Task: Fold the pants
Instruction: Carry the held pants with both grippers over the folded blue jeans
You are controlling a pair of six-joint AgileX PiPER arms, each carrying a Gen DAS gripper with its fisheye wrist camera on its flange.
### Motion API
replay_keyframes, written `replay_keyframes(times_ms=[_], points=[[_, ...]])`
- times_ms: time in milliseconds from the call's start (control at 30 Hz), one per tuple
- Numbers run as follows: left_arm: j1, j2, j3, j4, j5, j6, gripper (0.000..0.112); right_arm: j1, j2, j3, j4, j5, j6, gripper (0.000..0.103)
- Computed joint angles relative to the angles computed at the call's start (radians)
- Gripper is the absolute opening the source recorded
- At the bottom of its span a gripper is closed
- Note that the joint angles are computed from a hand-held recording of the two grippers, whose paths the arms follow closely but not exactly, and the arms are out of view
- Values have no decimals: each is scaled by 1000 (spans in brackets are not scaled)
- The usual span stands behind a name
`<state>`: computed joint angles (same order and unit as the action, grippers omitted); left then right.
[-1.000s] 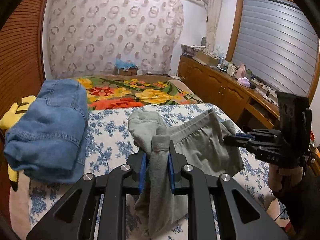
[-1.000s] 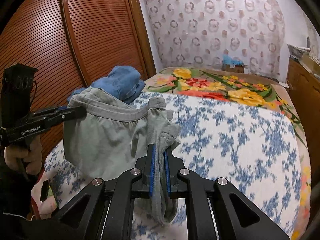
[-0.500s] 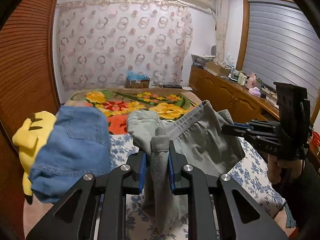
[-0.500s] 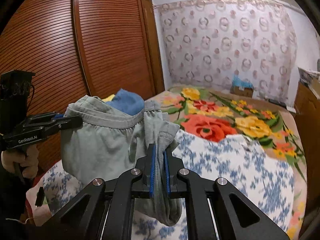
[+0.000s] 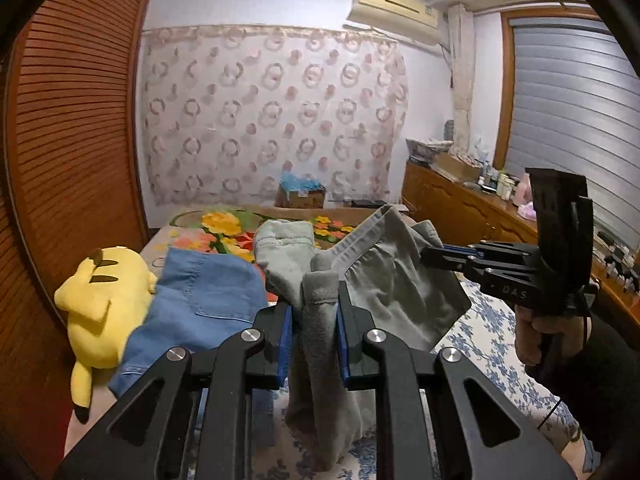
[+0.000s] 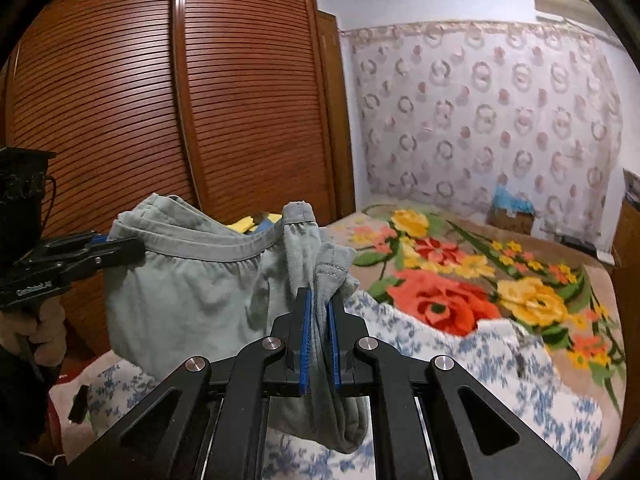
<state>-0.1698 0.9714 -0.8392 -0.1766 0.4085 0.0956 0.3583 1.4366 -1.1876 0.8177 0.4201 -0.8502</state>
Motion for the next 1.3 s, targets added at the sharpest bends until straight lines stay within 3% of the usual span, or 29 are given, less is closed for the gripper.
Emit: replay_keyframes(times_ms=[133,333,667,833,1067,1300], points=[[70,0,18,-65,-10,70,20,-7,68,-53,91,11,-106,8],[157,22,46,-135,-40,139,20,17,187,-173,67,-3,-114,7],[264,40,105,-404,-70,399,20,71,389,-437,-190,22,97,7],[293,65,124,-491,-98,468,20,89,517,-623,-273,88,173,7],[282,100,133,-325,-140,289,20,94,720,-937,-252,230,129,7],[338,90,156,-435,-102,389,20,82,919,-1266,-257,385,180,7]])
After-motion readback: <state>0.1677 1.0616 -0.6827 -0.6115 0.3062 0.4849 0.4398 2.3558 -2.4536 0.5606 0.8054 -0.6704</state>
